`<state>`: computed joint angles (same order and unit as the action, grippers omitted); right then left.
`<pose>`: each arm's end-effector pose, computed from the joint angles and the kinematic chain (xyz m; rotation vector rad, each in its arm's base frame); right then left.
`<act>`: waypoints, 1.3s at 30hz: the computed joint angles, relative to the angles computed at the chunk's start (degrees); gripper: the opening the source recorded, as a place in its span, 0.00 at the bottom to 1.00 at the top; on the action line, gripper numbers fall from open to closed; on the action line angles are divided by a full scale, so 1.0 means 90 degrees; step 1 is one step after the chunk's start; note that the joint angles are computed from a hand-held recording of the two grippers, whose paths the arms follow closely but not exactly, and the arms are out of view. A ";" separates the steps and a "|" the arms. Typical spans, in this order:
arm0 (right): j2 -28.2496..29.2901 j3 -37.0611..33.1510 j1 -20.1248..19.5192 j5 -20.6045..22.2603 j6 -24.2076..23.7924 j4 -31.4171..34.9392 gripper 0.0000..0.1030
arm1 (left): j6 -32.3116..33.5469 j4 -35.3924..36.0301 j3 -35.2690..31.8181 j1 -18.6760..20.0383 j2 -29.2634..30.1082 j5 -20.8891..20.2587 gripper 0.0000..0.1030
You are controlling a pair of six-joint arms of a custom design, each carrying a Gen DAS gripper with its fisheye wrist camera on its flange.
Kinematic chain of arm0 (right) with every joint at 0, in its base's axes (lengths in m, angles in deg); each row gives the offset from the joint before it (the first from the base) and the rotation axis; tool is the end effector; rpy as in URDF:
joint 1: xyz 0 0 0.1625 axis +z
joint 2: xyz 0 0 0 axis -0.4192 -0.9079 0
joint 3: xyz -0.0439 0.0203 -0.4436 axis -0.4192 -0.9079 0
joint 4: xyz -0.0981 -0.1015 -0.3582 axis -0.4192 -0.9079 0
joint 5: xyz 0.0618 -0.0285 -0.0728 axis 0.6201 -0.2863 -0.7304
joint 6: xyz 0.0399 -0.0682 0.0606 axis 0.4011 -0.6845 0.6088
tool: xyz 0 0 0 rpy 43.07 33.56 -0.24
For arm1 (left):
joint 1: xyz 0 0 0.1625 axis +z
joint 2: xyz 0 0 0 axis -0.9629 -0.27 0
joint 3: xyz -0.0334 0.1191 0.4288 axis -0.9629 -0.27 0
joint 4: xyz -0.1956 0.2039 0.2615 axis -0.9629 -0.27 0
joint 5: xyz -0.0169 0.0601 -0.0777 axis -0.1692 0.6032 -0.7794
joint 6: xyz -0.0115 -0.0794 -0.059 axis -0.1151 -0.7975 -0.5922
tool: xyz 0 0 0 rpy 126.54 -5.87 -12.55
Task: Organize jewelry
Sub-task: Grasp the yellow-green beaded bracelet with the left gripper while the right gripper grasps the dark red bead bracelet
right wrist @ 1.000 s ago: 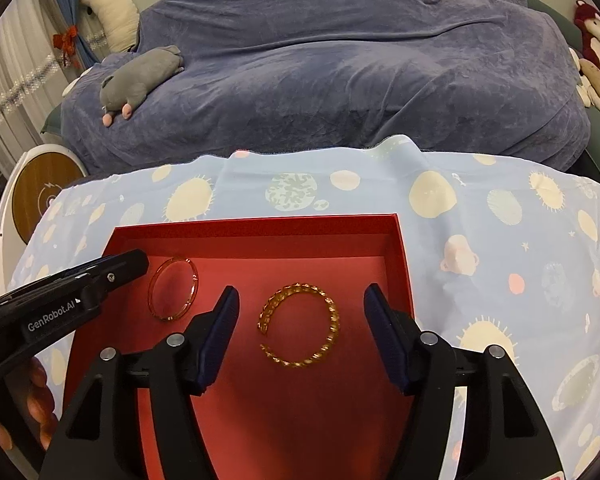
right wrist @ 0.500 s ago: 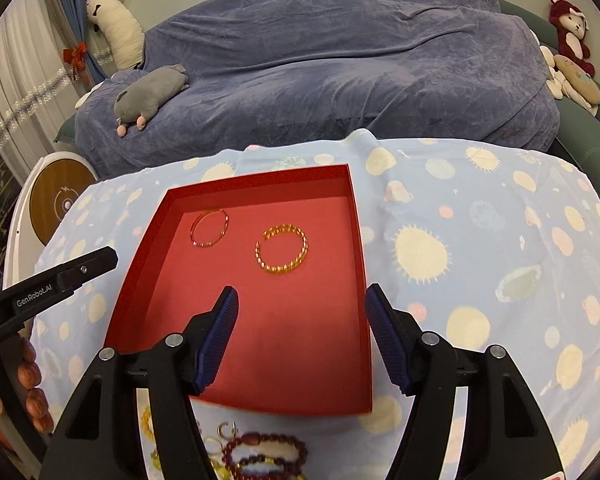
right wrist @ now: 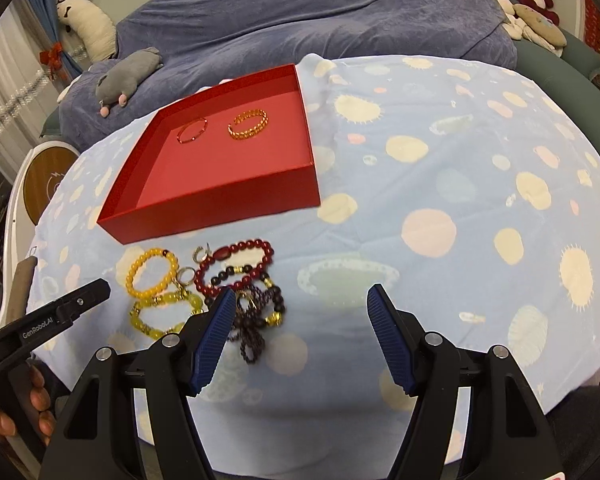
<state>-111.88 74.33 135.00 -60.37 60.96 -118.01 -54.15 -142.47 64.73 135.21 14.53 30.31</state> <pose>0.3406 -0.6980 0.0783 0.4341 -2.5159 0.5963 -0.1298 -0.6622 0.3078 -0.1787 2.3846 -0.7753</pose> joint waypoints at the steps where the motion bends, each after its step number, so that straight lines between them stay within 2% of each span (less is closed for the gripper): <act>1: -0.0038 0.0097 -0.0006 0.0002 0.0040 -0.0037 0.64 | -0.0042 0.0028 0.0015 -0.0005 0.0038 0.0006 0.49; 6: -0.0144 0.0360 -0.0010 -0.0006 0.0134 -0.0131 0.64 | 0.0001 0.0073 -0.0034 0.0034 0.0284 0.0029 0.49; 9: -0.0148 0.0366 -0.0012 0.0015 0.0152 -0.0110 0.64 | 0.0073 0.0001 -0.0021 0.0029 0.0381 0.0222 0.46; 11: -0.0142 0.0352 -0.0015 0.0040 0.0140 -0.0096 0.64 | 0.0195 0.0032 -0.0029 0.0006 0.0410 0.0278 0.39; 13: -0.0127 0.0326 -0.0016 0.0054 0.0162 -0.0070 0.64 | 0.0401 -0.0060 0.0011 0.0002 0.0396 0.0190 0.22; 15: -0.0120 0.0325 -0.0011 0.0060 0.0176 -0.0076 0.64 | 0.0493 -0.0077 0.0040 0.0000 0.0382 0.0151 0.11; 16: -0.0112 0.0320 -0.0006 0.0063 0.0178 -0.0074 0.64 | 0.0525 -0.0112 0.0069 -0.0001 0.0366 0.0127 0.09; 22: -0.0002 0.0144 0.0026 0.0091 0.0128 -0.0004 0.64 | 0.0389 -0.0261 0.0261 -0.0034 0.0174 0.0095 0.09; 29: 0.0468 -0.0683 0.0072 0.0060 -0.0079 0.0289 0.62 | 0.0111 -0.0095 0.0348 -0.0006 -0.0019 0.0124 0.09; 39: 0.1183 -0.1969 -0.0018 -0.0037 -0.0098 0.1205 0.37 | 0.0111 -0.0012 0.0296 0.0071 -0.0012 0.0032 0.09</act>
<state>-101.24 56.61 134.84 -60.70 60.08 -107.16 -53.15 -142.58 67.40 135.85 14.42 30.60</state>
